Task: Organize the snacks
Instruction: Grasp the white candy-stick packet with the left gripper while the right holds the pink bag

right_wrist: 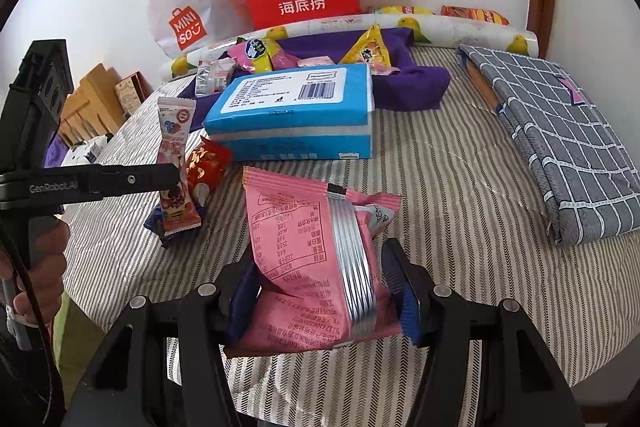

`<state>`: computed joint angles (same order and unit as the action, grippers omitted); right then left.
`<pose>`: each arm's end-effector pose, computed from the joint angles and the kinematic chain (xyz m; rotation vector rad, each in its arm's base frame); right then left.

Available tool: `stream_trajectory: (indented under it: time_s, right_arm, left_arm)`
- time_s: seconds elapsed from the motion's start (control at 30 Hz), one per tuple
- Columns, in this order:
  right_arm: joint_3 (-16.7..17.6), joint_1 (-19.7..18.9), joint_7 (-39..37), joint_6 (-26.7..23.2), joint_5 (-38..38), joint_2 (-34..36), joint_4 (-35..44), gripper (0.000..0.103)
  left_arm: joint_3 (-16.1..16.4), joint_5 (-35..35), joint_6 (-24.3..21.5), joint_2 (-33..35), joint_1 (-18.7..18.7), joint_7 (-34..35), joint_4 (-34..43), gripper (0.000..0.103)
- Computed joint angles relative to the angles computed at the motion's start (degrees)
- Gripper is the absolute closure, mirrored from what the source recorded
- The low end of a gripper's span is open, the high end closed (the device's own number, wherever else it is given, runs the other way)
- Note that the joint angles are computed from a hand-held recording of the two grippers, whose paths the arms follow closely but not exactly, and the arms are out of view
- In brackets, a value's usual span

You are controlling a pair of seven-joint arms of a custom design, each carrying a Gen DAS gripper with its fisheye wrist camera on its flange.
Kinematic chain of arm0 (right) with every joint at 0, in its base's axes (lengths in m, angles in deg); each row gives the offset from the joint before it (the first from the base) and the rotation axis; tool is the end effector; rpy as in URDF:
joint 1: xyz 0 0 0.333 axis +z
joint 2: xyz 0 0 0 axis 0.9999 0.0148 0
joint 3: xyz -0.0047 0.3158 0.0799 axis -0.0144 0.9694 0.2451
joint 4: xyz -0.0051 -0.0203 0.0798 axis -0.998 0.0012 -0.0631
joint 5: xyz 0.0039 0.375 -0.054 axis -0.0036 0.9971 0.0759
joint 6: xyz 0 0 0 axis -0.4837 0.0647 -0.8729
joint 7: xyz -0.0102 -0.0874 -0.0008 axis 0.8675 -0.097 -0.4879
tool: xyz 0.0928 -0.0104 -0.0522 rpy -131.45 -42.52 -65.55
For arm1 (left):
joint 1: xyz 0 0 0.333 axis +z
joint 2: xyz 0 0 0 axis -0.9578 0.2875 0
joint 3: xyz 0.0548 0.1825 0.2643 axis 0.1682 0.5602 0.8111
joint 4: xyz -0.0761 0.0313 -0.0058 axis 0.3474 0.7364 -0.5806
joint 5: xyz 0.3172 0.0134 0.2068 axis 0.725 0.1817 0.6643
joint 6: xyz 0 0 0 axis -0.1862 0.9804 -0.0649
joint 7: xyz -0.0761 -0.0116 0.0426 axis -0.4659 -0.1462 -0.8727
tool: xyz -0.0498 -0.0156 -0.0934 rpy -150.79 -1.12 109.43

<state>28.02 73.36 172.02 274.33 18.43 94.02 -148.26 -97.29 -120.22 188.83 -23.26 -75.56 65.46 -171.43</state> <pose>0.5019 0.1408 0.2874 -1.9997 1.5287 -0.3237 0.5203 -0.0856 0.2975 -2.0641 2.0588 -0.9446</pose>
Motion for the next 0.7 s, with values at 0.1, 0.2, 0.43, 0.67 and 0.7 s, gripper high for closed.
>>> stream_trajectory:
  time_s: [0.1, 0.2, 0.43, 0.67, 0.7]
  right_arm:
    - [1.4, -1.8, 0.4, 0.2, -0.6, 0.3, 0.1, 0.045]
    - [1.5, -2.2, 0.7, 0.3, -1.0, 0.5, 0.2, 0.044]
    - [1.6, -2.4, 0.6, -0.2, -0.9, 1.1, 0.4, 0.044]
    - [1.5, -2.2, -0.5, -0.5, 0.5, 1.2, 0.4, 0.045]
    - [1.6, -2.4, -0.6, -0.6, 0.6, 1.2, 0.4, 0.045]
  left_arm:
    - [0.0, 1.6, 0.4, 0.6, -0.4, -1.3, 0.3, 0.056]
    - [-0.2, 2.7, 1.0, 1.1, -0.4, -2.2, 0.5, 0.058]
    - [-1.0, 5.3, 1.7, 2.2, 0.3, -4.4, 0.8, 0.064]
    - [-1.6, 6.8, 1.4, 3.0, 1.4, -5.6, 1.3, 0.079]
    - [-1.8, 6.8, 1.3, 3.0, 1.5, -5.5, 1.3, 0.079]
